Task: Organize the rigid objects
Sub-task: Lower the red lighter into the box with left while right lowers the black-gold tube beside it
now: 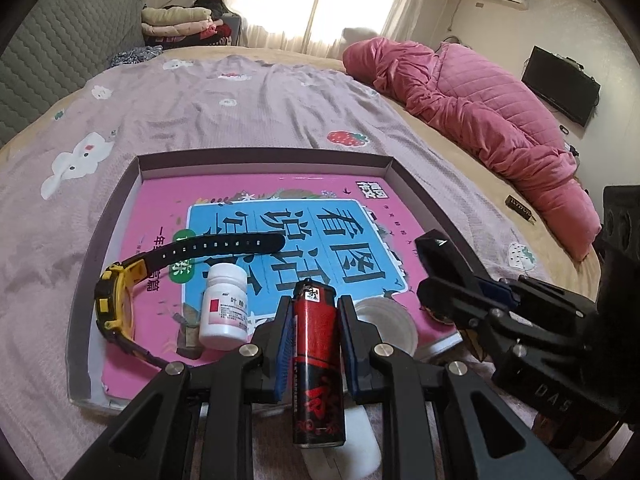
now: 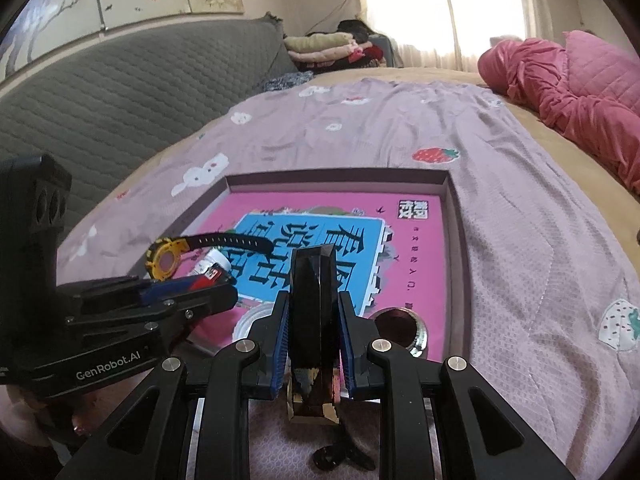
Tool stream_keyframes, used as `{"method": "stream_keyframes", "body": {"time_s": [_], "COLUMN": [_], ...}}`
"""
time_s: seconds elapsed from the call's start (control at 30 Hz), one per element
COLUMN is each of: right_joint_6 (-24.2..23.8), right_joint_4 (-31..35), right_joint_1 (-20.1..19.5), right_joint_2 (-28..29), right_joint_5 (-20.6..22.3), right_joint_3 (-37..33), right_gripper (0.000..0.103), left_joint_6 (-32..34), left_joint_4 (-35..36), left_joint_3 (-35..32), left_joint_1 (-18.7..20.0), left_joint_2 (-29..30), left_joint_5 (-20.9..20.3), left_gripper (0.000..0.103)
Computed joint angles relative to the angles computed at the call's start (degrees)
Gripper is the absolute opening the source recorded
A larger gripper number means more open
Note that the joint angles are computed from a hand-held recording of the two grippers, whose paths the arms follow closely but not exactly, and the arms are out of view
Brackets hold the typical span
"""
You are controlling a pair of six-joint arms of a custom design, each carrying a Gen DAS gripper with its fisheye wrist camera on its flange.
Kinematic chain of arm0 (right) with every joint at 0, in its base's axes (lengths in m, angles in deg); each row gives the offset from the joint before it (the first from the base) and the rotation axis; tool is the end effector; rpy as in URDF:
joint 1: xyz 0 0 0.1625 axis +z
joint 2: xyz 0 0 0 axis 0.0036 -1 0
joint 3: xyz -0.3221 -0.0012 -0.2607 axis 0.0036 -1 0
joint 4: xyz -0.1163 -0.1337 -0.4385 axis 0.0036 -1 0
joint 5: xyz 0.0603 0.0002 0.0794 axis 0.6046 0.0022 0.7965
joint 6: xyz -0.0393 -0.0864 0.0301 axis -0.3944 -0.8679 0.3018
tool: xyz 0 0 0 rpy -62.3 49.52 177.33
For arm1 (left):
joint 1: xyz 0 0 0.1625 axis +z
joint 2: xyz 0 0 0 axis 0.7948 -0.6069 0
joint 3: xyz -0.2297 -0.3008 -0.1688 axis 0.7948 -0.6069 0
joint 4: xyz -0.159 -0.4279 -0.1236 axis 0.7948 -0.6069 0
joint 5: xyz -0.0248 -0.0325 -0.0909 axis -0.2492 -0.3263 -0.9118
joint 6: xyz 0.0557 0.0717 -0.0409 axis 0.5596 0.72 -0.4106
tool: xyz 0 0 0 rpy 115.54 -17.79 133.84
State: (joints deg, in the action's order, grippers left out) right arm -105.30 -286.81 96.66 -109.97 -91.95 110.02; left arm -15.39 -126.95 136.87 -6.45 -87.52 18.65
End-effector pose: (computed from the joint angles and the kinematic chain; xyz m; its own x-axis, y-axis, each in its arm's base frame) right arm 0.1253 -0.3660 0.1466 -0.8221 0.1145 0.5577 -0.3582 0.6574 -0.6630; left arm -0.2213 -0.4702 0.0499 -0.6744 0.6580 -0.3349 0.7313 0.6578 -0.1801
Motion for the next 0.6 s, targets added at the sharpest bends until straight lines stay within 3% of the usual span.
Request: {"method": "stream_keyframes", "body": {"time_s": [0.13,0.6], "right_joint_6": [-2.16,-6.2], "right_joint_4": [-0.55,-2.06], "right_joint_1": [0.97,1.47], "right_joint_2": [2.65,7.25], "right_joint_5": [-3.36,-8.76], "right_joint_3": [-1.74,-4.5], "right_gripper": [0.023,0.023], "left_joint_6": [-0.26,-0.06], "left_joint_4": [0.14,-0.63], "left_joint_3": [-0.78,-2.34], "left_joint_1": [0.5,1.58], "left_joint_2": [0.82,3.3], "left_joint_5": [0.31,1.36], "left_gripper": [0.022,0.022]}}
